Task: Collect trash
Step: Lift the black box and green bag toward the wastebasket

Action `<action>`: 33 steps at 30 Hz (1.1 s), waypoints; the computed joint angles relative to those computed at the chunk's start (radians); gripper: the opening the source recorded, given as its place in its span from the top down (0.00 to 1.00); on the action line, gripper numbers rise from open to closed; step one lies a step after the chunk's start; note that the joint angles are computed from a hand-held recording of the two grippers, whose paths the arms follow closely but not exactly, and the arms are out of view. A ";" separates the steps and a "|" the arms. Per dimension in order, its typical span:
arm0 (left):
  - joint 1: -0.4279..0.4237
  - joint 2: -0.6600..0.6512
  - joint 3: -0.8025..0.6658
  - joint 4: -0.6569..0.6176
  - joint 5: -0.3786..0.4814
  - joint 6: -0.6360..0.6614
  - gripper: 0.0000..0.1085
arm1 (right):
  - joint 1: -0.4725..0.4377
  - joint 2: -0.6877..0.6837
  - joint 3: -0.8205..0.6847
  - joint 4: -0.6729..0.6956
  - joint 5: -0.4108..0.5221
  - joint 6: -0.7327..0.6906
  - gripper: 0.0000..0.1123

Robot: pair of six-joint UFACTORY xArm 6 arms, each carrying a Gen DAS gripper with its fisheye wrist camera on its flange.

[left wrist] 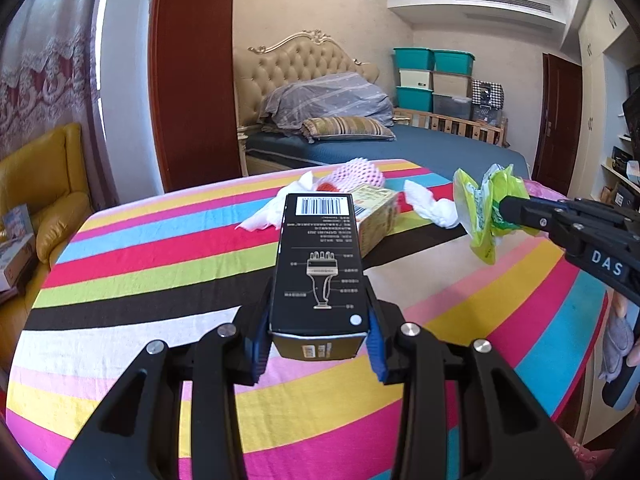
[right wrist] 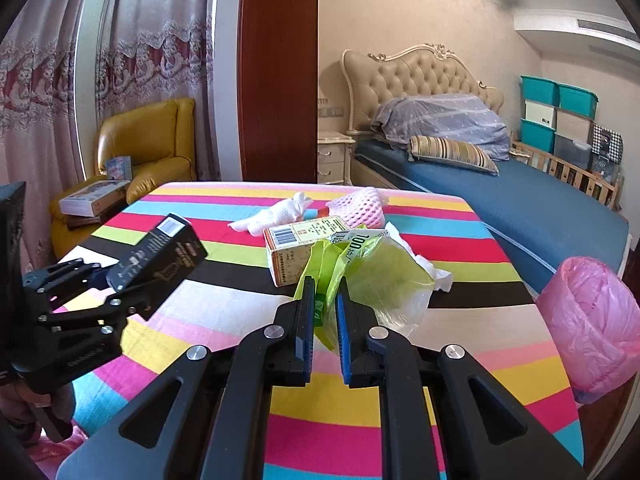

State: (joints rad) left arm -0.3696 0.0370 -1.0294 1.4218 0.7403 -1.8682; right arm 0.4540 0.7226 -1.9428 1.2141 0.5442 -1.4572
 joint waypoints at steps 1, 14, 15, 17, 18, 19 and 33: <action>-0.005 0.002 -0.005 0.003 0.006 0.002 0.65 | -0.006 -0.019 0.025 0.021 0.001 -0.024 0.88; -0.070 0.020 -0.056 0.070 0.084 0.011 0.65 | -0.076 -0.171 0.219 0.208 0.054 -0.230 0.88; -0.073 0.023 -0.065 0.074 0.085 0.013 0.65 | -0.082 -0.177 0.228 0.218 0.060 -0.240 0.88; -0.085 0.034 -0.085 0.089 0.095 0.023 0.65 | -0.090 -0.188 0.243 0.238 0.065 -0.260 0.88; -0.089 0.041 -0.098 0.096 0.100 0.032 0.65 | -0.096 -0.193 0.250 0.250 0.066 -0.271 0.88; -0.089 0.046 -0.106 0.100 0.100 0.038 0.65 | -0.102 -0.196 0.253 0.261 0.067 -0.278 0.88; -0.066 0.225 -0.352 0.131 -0.048 0.114 0.65 | -0.199 -0.156 0.189 0.307 0.070 -0.246 0.88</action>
State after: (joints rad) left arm -0.4356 0.2619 -1.3814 1.5526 0.6925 -1.7547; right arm 0.2553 0.5665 -1.7542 1.5215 0.6140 -1.7033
